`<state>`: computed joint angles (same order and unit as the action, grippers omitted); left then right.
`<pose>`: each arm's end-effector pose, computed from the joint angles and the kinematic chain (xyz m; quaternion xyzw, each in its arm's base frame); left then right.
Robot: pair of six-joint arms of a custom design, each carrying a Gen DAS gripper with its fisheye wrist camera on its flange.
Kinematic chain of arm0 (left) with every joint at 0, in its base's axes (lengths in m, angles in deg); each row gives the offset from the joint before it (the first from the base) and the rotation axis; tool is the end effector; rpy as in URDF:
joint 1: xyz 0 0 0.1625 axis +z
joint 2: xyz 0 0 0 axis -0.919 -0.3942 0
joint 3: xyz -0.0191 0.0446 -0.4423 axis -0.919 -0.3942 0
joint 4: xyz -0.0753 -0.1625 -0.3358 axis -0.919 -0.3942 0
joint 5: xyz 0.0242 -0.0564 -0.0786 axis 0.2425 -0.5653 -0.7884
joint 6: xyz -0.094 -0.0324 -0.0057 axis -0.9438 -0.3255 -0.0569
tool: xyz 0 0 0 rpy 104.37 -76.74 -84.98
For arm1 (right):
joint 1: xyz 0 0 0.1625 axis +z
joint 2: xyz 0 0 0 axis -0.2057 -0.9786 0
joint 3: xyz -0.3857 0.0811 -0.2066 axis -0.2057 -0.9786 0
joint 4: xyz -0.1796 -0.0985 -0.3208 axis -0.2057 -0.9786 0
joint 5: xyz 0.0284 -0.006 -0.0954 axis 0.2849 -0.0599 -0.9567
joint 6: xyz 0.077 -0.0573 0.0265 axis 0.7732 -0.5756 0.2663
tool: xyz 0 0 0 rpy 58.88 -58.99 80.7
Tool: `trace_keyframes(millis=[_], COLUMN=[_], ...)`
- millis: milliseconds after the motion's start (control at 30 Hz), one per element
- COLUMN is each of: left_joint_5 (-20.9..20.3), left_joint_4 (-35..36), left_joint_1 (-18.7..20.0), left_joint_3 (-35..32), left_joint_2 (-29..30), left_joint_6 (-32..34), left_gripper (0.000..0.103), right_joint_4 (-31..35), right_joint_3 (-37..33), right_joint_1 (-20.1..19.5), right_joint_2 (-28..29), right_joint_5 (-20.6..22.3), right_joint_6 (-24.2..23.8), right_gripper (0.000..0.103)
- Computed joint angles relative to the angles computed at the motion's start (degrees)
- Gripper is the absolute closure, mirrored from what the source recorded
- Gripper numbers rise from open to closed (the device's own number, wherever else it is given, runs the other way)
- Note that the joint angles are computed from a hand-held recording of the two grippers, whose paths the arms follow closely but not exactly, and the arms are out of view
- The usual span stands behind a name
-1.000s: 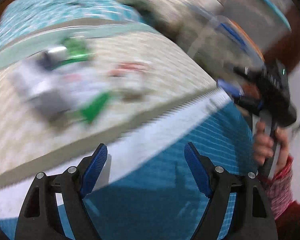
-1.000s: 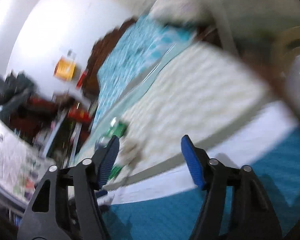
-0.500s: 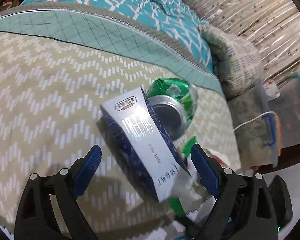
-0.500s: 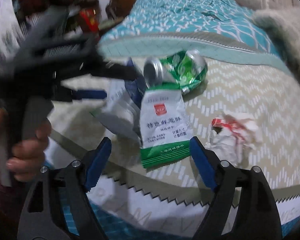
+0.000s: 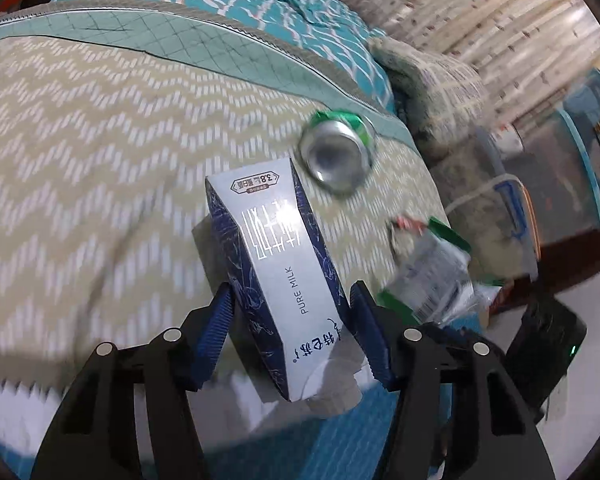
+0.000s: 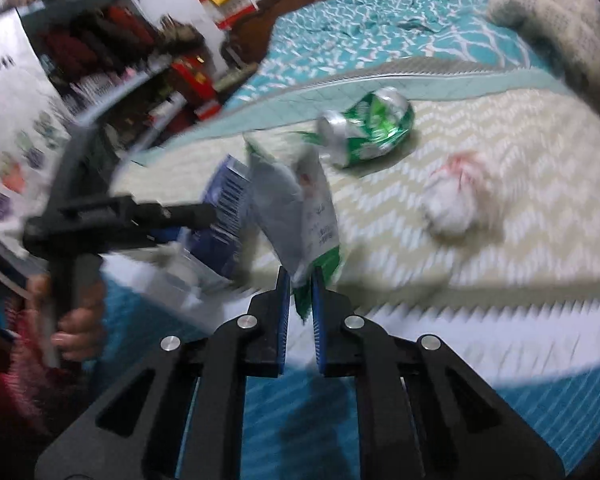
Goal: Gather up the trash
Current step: 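Grasp the blue-white milk carton with the left tool while the right tool grasps the green wrapper, then lift the milk carton and green wrapper toward the wastebasket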
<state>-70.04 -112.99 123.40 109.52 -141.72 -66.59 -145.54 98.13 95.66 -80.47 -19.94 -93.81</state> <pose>-0.0929 -0.4604 0.1353 0.0186 0.9652 -0.2353 0.1128 0.0908 -0.4610 0.1070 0.2755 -0.9434 0.1810 0.0374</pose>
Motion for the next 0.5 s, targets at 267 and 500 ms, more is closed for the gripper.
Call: trace_keyframes(millis=[267,500], left_joint_5=[-3.5,4.1], left_joint_4=[-0.2,6.8], left_joint_1=[-7.7,-12.3], left_joint_3=[4.6,1.7], left_joint_2=[2.0,7.5], left_joint_6=[1.6,-3.7], left_gripper=[0.048,0.034], right_joint_4=[3.5,-3.2], right_joint_3=[9.9,14.1], right_joint_1=[-8.6,-12.5], right_joint_2=[-9.0,-11.2], right_joint_5=[10.0,6.2], right_joint_6=[1.4,4.4], right_gripper=[0.09,0.052])
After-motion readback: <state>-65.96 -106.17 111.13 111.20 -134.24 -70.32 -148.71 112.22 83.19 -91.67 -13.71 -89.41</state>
